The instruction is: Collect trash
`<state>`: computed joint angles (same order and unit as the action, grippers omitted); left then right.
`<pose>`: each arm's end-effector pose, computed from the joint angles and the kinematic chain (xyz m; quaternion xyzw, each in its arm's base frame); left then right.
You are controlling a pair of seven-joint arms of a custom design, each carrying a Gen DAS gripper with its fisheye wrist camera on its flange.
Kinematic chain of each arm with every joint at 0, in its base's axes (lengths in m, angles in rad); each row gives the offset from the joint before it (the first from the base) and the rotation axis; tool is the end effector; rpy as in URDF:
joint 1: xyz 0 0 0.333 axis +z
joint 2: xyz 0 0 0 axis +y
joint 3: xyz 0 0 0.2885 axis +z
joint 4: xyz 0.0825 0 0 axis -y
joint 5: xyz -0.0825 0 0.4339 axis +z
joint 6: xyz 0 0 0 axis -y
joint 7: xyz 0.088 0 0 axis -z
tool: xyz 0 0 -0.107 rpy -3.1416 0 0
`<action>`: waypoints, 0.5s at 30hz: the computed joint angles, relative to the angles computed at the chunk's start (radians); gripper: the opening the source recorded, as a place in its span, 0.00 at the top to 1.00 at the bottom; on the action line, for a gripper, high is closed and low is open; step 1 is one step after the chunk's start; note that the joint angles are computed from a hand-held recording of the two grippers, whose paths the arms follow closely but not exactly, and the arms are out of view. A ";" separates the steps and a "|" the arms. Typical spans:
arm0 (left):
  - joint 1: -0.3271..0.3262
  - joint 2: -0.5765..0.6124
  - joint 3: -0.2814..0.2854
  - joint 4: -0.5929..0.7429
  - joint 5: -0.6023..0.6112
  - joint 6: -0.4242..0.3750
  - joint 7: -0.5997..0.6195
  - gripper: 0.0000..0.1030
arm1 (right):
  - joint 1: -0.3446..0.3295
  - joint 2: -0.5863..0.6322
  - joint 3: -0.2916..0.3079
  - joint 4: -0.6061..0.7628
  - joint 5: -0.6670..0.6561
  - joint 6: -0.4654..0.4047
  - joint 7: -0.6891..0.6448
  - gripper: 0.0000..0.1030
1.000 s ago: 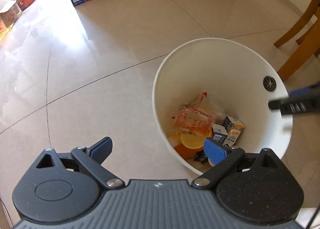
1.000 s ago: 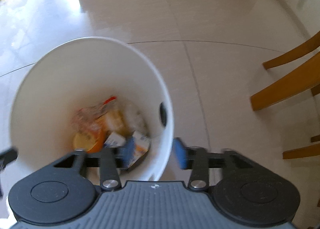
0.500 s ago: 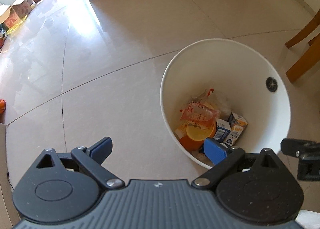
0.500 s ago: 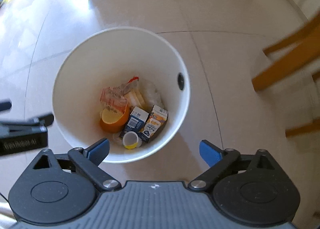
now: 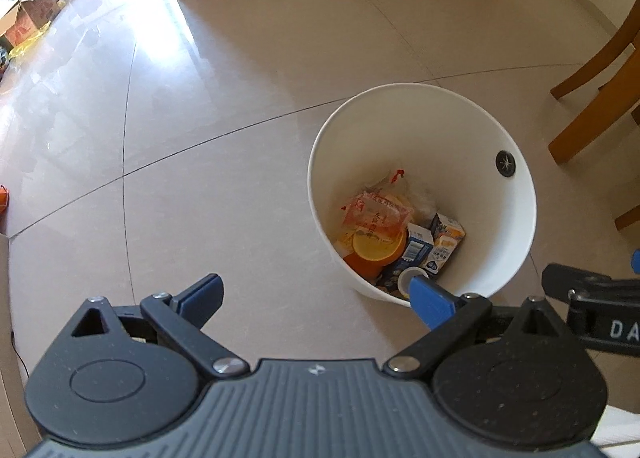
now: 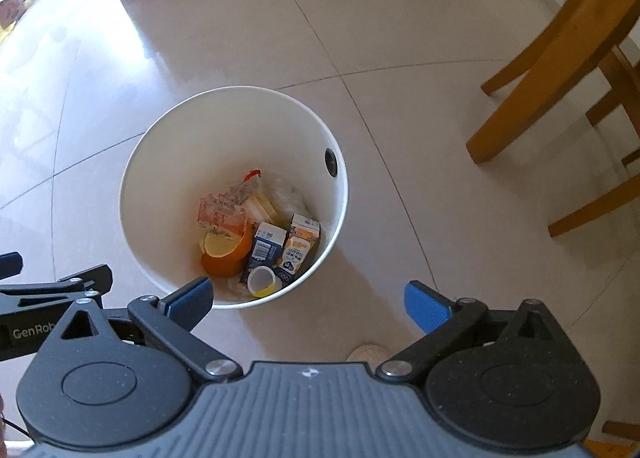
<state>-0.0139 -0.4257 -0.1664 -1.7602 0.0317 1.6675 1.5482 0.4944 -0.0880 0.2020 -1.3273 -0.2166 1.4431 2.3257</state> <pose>0.4682 -0.1031 0.7361 -0.6417 0.7477 -0.0940 0.1421 0.4320 0.3376 0.7619 -0.6605 0.7353 -0.1198 0.0934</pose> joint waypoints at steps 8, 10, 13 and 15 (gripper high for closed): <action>0.005 0.009 0.001 0.009 0.005 -0.025 -0.005 0.03 | 0.005 0.018 0.001 0.027 0.006 -0.011 -0.021 0.00; 0.005 0.011 0.000 0.011 0.010 -0.028 -0.006 0.03 | 0.007 0.026 0.001 0.037 0.009 -0.025 -0.023 0.00; 0.004 0.014 0.000 0.016 0.011 -0.031 -0.006 0.03 | 0.005 0.021 -0.003 0.031 0.015 -0.019 -0.021 0.00; 0.004 0.015 0.001 0.017 0.009 -0.031 -0.007 0.03 | 0.005 0.019 -0.003 0.028 0.011 -0.018 -0.021 0.00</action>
<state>-0.0102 -0.4108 -0.1655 -1.7429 0.0406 1.6361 1.5407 0.4992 -0.0695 0.1992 -1.2996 -0.2060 1.4249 2.3044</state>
